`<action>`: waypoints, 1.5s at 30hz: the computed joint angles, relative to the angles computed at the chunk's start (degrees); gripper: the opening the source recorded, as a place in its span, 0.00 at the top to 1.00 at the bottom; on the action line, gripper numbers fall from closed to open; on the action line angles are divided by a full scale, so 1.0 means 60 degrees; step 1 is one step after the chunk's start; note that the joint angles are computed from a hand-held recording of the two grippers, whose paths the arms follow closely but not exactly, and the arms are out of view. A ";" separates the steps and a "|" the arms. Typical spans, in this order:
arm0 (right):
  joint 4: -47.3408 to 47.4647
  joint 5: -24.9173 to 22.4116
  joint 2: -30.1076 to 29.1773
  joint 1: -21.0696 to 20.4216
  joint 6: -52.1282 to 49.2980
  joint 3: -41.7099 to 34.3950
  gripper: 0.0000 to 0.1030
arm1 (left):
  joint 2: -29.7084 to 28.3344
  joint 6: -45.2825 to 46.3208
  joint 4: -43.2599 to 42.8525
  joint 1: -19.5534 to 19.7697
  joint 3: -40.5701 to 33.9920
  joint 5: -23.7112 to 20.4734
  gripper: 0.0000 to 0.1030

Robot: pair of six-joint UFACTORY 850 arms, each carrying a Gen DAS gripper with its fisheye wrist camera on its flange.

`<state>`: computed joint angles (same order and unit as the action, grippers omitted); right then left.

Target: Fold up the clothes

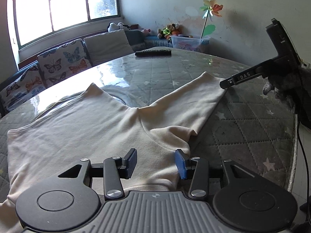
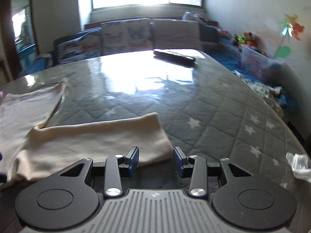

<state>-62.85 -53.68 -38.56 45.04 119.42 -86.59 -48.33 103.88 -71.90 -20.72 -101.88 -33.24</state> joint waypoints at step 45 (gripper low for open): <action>-0.0884 0.1223 -0.2437 0.0254 -0.5579 -0.6611 0.93 | 0.0717 0.0919 -0.2056 0.1160 0.0937 -0.0063 0.59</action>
<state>-68.15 -46.35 -53.18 46.56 85.95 -126.25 -44.03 109.39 -84.23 -13.76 -96.26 -33.61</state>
